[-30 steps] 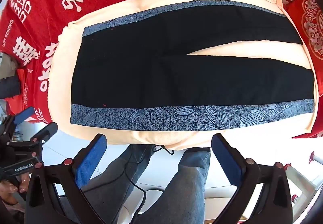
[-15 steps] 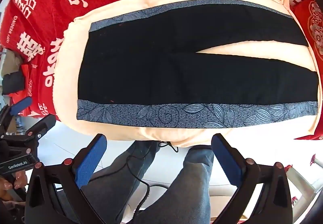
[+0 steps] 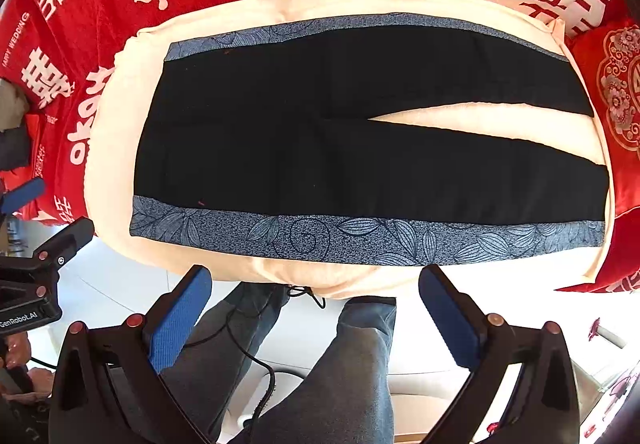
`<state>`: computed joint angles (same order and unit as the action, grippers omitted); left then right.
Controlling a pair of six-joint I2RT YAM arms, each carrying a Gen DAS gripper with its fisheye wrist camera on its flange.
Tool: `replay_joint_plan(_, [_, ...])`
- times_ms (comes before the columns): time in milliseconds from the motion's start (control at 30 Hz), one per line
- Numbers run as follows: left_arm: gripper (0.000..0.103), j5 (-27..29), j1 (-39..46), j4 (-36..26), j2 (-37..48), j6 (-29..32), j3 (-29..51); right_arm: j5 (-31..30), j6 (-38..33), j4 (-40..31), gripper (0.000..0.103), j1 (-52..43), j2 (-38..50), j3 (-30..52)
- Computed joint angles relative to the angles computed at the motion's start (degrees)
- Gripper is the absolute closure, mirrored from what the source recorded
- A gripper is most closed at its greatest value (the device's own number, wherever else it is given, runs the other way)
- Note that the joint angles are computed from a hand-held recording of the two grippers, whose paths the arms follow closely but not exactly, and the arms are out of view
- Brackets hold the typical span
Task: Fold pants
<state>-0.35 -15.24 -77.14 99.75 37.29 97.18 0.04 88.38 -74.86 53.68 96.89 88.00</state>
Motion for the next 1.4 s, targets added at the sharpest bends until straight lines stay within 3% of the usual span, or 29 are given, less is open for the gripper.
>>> replay_joint_plan(1400, [0.000, -1.22, -2.01, 2.41, -2.60, -0.30, -1.48, 0.53, -0.07, -2.12, 0.000, -0.16, -1.12, -0.41])
